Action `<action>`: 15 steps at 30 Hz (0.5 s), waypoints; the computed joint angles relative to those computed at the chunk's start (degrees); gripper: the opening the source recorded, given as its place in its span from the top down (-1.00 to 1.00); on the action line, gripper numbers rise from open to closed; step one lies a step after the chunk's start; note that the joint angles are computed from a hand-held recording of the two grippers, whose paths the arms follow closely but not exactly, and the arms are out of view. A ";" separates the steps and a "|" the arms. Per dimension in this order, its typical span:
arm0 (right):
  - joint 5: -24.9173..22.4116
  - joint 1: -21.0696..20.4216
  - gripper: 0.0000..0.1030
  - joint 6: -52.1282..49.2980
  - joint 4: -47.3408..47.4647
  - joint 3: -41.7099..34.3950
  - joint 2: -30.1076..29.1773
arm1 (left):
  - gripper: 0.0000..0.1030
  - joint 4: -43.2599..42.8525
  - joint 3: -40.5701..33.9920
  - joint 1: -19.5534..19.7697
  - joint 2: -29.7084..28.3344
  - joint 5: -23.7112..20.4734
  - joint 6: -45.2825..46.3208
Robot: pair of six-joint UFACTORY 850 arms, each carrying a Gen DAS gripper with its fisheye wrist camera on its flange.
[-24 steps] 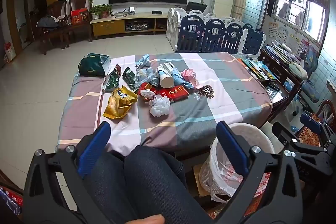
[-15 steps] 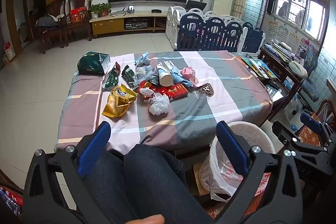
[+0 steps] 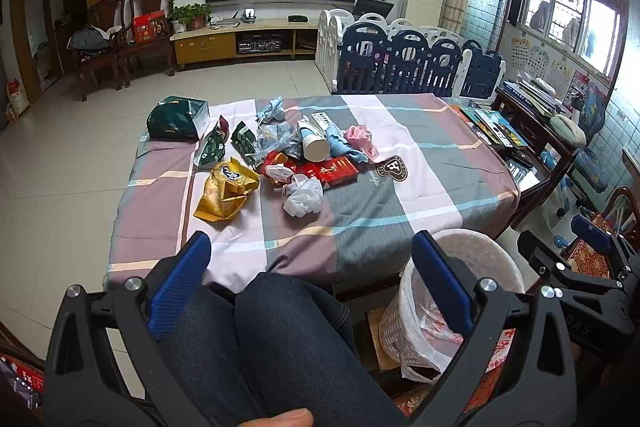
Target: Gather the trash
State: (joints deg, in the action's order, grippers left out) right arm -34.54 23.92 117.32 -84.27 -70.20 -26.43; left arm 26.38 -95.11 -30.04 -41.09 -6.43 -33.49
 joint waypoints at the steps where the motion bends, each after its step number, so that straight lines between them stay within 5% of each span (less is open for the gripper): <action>1: 0.09 -0.03 -0.94 -0.09 0.04 -0.01 0.02 | -0.94 -0.95 -0.03 0.01 0.00 -0.07 0.99; 15: 0.67 -0.28 -0.94 -0.18 0.47 -0.08 -0.39 | -0.94 -3.56 -0.61 0.01 -0.28 -0.69 3.71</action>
